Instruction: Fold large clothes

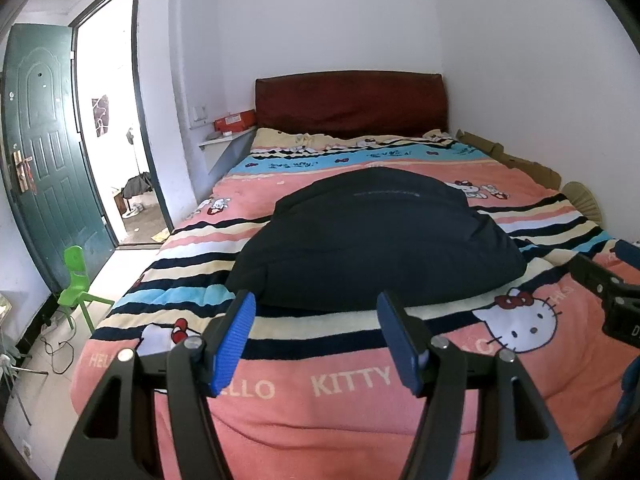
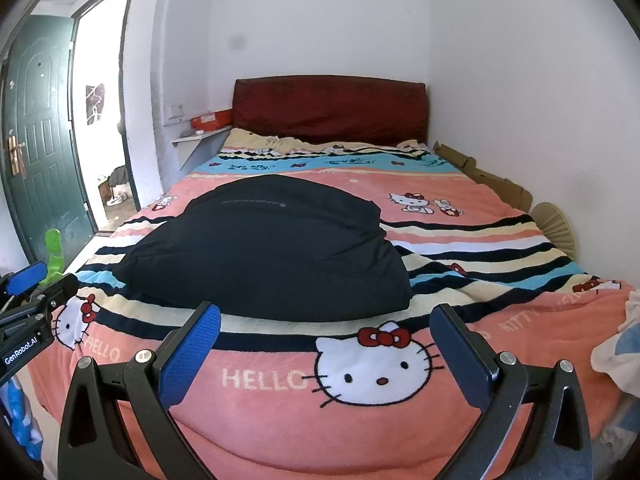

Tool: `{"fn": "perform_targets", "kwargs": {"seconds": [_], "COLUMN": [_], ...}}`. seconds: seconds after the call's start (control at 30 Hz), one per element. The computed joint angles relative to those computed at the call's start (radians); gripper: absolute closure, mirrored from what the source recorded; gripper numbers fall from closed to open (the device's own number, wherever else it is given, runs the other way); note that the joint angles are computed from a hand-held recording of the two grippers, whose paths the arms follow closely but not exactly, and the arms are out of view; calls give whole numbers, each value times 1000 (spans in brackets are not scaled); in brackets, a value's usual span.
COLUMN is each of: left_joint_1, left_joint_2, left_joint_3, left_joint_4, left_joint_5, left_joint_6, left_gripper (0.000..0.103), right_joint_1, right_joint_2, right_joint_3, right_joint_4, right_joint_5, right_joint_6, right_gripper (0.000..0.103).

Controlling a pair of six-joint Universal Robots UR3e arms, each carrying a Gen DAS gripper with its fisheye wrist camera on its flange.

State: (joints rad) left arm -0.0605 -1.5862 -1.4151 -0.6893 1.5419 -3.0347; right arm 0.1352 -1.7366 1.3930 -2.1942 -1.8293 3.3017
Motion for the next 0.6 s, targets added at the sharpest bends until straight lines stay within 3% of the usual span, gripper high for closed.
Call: {"fn": "perform_targets", "kwargs": {"seconds": [0.6], "left_joint_1": [12], "left_joint_2": [27], "left_joint_3": [-25], "left_joint_4": [10], "left_joint_5": [-7], "left_joint_6": [9], "left_gripper": [41], "right_joint_1": [5], "right_joint_2": [1], "right_joint_3": [0], "right_joint_4": [-1], "right_joint_5": [-5], "right_joint_6": [4], "right_gripper": [1]}}
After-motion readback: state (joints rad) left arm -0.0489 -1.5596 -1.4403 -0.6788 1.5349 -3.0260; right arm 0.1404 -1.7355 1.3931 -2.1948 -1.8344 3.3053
